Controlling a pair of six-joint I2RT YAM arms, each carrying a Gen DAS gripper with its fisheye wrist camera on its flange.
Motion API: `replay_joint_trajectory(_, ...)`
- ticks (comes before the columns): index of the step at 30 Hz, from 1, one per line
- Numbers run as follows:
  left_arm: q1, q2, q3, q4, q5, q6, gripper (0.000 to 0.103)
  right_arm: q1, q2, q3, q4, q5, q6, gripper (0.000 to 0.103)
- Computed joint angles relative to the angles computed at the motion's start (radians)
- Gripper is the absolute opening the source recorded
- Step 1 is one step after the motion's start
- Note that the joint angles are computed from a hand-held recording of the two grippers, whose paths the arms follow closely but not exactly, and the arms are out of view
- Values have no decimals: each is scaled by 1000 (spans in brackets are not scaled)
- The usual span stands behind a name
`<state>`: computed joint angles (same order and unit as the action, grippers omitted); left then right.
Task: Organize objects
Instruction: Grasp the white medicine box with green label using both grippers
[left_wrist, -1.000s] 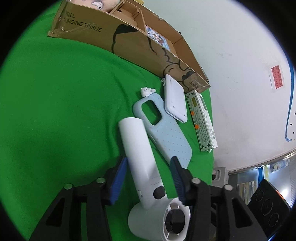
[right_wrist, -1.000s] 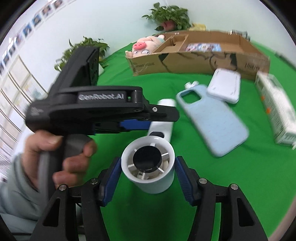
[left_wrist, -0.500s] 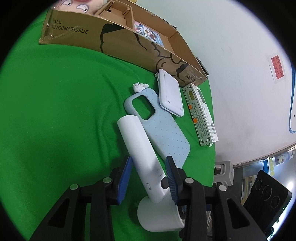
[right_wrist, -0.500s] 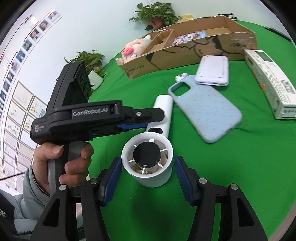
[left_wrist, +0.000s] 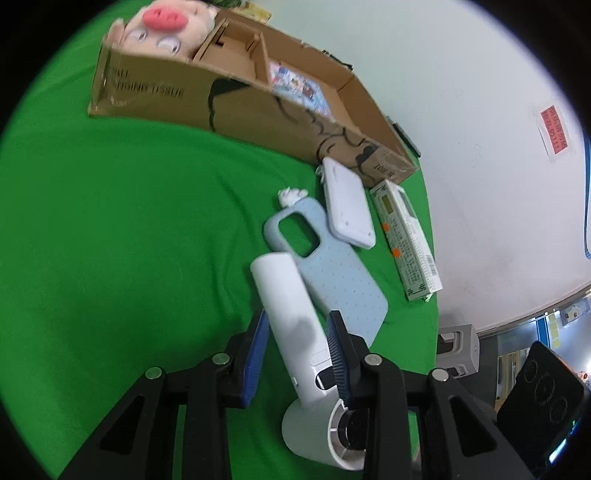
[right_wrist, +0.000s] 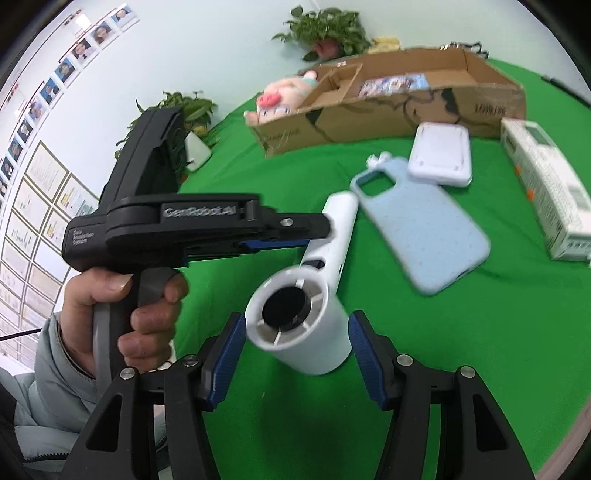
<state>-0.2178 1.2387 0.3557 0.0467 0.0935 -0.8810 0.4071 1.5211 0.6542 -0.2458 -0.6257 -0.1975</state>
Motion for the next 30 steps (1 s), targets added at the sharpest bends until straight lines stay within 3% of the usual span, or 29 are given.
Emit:
replay_joint_trajectory(1, -1, -8, 12, -16, -9, 11, 32, -26, -6, 6, 6, 6, -2, 70)
replay_joint_trajectory(2, -7, -14, 32, -37, -20, 26, 34, -58, -11, 11, 17, 16, -7, 84)
replay_joint_trajectory(3, -15, -9, 62, -59, -28, 46, 41, -98, -14, 21, 41, 45, -13, 94)
replay_joint_trajectory(4, -22, -1, 86, -75, -34, 60, 46, -125, -9, 34, 54, 71, -19, 98)
replay_joint_trajectory(5, -36, 23, 127, -93, -51, 73, 60, -151, -3, 48, 79, 108, -20, 103)
replay_joint_trajectory(6, -50, 43, 153, -92, -68, 75, 69, -181, 14, 71, 102, 141, -29, 103)
replay_joint_trajectory(8, -73, 83, 209, -91, -90, 96, 74, -213, 72, 136, 132, 224, -54, 103)
replay_joint_trajectory(10, -89, 138, 268, -95, -93, 116, 74, -228, 154, 209, 168, 330, -92, 103)
replay_joint_trajectory(13, -103, 228, 363, -100, -88, 133, 74, -239, 281, 324, 154, 388, -125, 102)
replay_joint_trajectory(16, -109, 267, 406, -111, -79, 138, 74, -242, 385, 414, 119, 387, -121, 93)
replay_joint_trajectory(18, -107, 297, 434, -114, -67, 135, 74, -233, 421, 442, 97, 393, -105, 72)
replay_joint_trajectory(20, -102, 319, 454, -121, -55, 133, 74, -225, 441, 432, 106, 400, -93, 62)
replay_joint_trajectory(30, -89, 490, 553, -87, 94, 130, 74, -227, 284, 196, 146, 253, -10, 60)
